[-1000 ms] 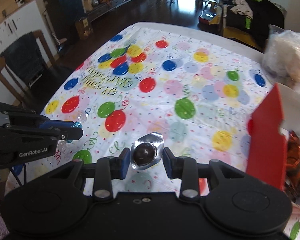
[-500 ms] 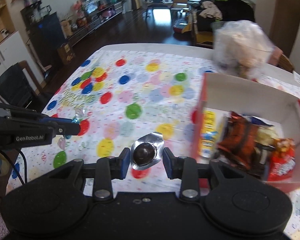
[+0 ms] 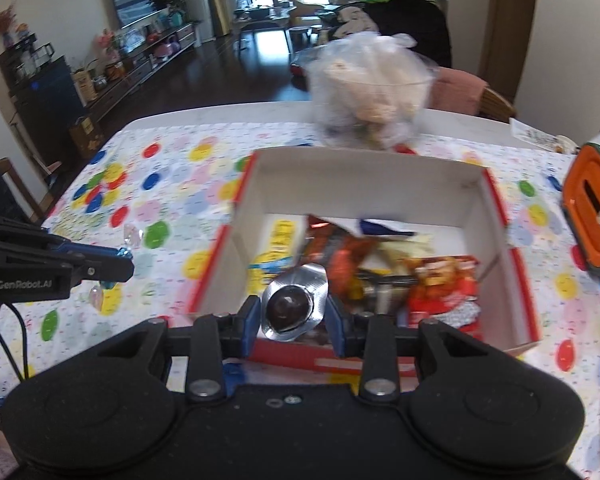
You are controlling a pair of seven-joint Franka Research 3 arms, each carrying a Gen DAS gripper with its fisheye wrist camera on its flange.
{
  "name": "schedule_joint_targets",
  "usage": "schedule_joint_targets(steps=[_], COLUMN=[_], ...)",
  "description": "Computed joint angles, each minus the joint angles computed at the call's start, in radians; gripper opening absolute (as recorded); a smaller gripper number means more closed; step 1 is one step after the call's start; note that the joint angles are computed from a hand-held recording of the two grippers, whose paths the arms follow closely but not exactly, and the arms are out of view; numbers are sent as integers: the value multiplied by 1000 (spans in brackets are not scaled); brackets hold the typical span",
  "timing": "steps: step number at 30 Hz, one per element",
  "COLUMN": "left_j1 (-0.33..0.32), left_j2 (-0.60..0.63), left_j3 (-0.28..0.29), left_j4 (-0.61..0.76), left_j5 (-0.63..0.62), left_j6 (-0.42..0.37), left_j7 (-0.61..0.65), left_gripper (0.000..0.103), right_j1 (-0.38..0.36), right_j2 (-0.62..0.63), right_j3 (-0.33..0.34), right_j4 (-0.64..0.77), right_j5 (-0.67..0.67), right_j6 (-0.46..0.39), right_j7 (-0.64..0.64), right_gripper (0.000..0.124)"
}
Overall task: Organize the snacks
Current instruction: 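Carry both held sweets into the cardboard box and open both tools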
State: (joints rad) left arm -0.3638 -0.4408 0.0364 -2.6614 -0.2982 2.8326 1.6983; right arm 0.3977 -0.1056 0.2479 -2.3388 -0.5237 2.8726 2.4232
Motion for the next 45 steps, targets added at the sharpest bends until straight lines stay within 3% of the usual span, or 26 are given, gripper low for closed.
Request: schedule_joint_targets(steps=[7, 13, 23, 34, 45], left_j1=[-28, 31, 110, 133, 147], left_j2=[134, 254, 398, 491, 484], left_j3=[-47, -128, -225, -263, -269], left_j4=[126, 232, 368, 447, 432], left_j5=[-40, -24, 100, 238, 219], left_j6=[-32, -80, -156, -222, -207], left_j7=[11, -48, -178, -291, -297], left_gripper=[12, 12, 12, 12, 12], right_j1=[-48, -69, -12, 53, 57], right_j2=[5, 68, 233, 327, 319], right_j3=[-41, -83, -158, -205, -203], right_j4=[-11, 38, 188, 289, 274], right_j5=[23, 52, 249, 319, 394], right_j6=[13, 16, -12, -86, -76], right_j7=[-70, -138, -346, -480, -553], right_gripper=[33, 33, 33, 34, 40])
